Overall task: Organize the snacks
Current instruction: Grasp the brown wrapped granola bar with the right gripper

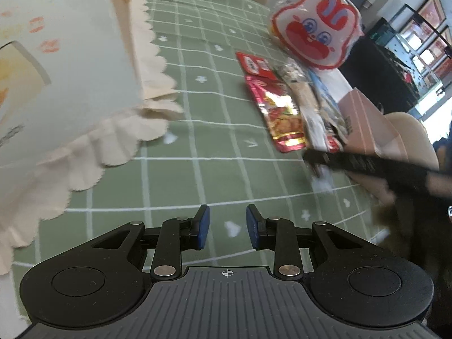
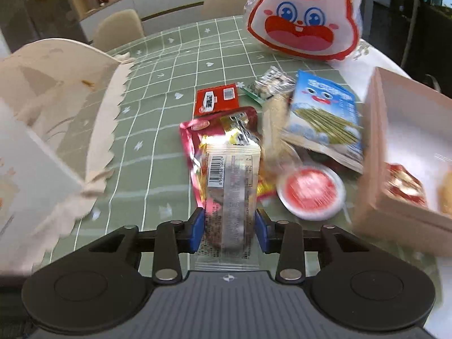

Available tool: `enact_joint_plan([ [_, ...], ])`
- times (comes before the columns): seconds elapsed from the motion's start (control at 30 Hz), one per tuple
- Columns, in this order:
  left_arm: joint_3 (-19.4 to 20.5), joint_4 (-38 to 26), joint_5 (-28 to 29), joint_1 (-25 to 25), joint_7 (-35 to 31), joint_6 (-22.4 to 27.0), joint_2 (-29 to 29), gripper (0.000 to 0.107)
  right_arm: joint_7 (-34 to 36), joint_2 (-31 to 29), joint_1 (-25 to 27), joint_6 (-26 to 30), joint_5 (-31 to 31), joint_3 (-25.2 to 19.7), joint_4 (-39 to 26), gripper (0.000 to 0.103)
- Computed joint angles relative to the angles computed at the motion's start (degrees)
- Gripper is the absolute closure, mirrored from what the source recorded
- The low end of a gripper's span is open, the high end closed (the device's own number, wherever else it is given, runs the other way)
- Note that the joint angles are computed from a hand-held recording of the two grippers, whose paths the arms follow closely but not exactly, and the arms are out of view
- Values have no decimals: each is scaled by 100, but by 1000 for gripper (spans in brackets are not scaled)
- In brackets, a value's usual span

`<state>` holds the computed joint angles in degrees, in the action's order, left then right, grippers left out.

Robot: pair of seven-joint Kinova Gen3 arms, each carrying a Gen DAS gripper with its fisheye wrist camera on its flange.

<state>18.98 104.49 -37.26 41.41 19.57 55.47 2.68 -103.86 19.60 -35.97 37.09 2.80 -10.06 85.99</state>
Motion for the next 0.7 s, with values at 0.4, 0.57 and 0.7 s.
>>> enact_joint_plan([
  [0.4,-1095,-1287,-387,295,-1139,-624,1007,75,-413,-1230,499,-109,659,153,1598,66],
  [0.57,-601,-1900,-173,-477,-2206,-916,1484,75,-397,-1416,784,-333,649,176,1996,63],
  [0.7,-661,-2489,228,-479,-2607,-537,1946,75,84,-1510,1218,-525,-21,118,2191,57],
])
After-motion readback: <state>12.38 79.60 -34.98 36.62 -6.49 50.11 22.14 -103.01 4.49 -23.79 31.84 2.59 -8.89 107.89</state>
